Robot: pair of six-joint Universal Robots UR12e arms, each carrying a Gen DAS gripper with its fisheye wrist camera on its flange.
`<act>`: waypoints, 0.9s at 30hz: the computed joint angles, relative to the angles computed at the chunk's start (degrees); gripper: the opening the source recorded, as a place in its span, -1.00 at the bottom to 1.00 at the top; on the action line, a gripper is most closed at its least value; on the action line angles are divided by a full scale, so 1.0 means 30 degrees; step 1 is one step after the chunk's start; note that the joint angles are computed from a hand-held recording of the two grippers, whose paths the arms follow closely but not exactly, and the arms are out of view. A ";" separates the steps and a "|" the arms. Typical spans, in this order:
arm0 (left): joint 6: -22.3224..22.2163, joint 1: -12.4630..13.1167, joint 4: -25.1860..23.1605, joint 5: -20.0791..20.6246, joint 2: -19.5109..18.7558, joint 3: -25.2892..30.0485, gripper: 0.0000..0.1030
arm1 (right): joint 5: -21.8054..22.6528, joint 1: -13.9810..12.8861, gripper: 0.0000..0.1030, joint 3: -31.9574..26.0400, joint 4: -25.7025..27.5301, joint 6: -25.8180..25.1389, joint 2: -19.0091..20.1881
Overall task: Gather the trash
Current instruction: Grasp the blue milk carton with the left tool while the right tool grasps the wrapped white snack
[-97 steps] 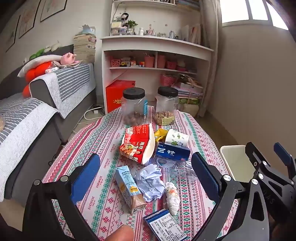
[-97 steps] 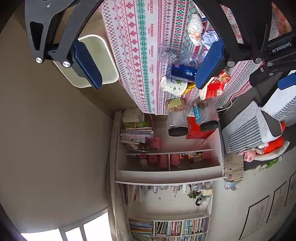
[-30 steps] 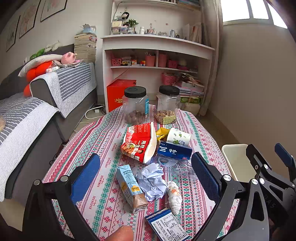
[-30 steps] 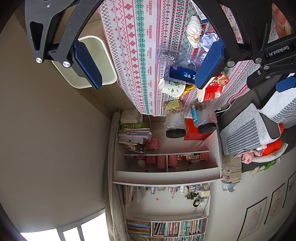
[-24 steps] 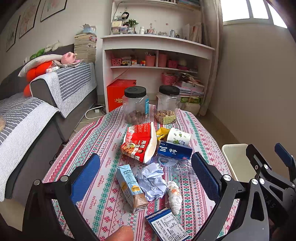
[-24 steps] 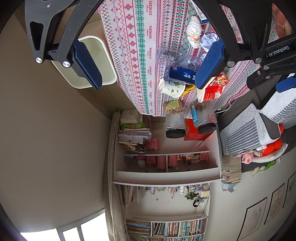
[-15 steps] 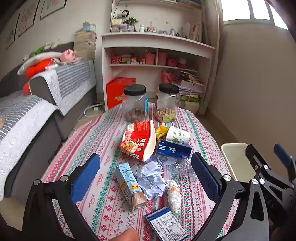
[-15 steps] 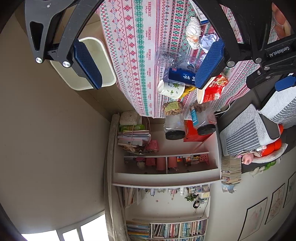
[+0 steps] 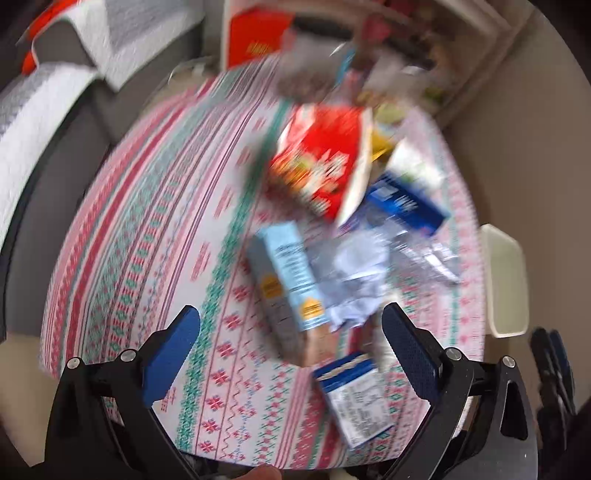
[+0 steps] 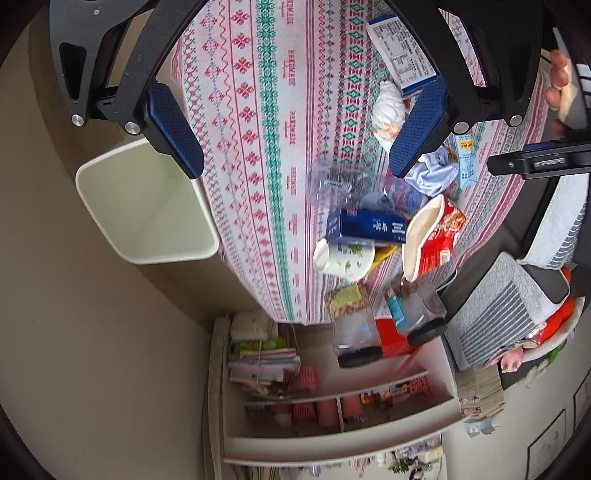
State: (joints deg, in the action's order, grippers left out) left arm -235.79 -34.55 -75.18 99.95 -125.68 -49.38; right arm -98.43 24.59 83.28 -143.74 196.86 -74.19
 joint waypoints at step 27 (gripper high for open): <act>0.1087 0.0520 0.1959 -0.2118 0.1422 -0.3009 -0.41 | 0.4219 0.0356 0.78 -0.3645 0.7752 -0.1684 0.2857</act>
State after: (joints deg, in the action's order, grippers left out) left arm -232.52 -32.99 -69.30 93.60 -121.41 -58.41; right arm -85.77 25.66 72.35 -120.48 191.81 -65.62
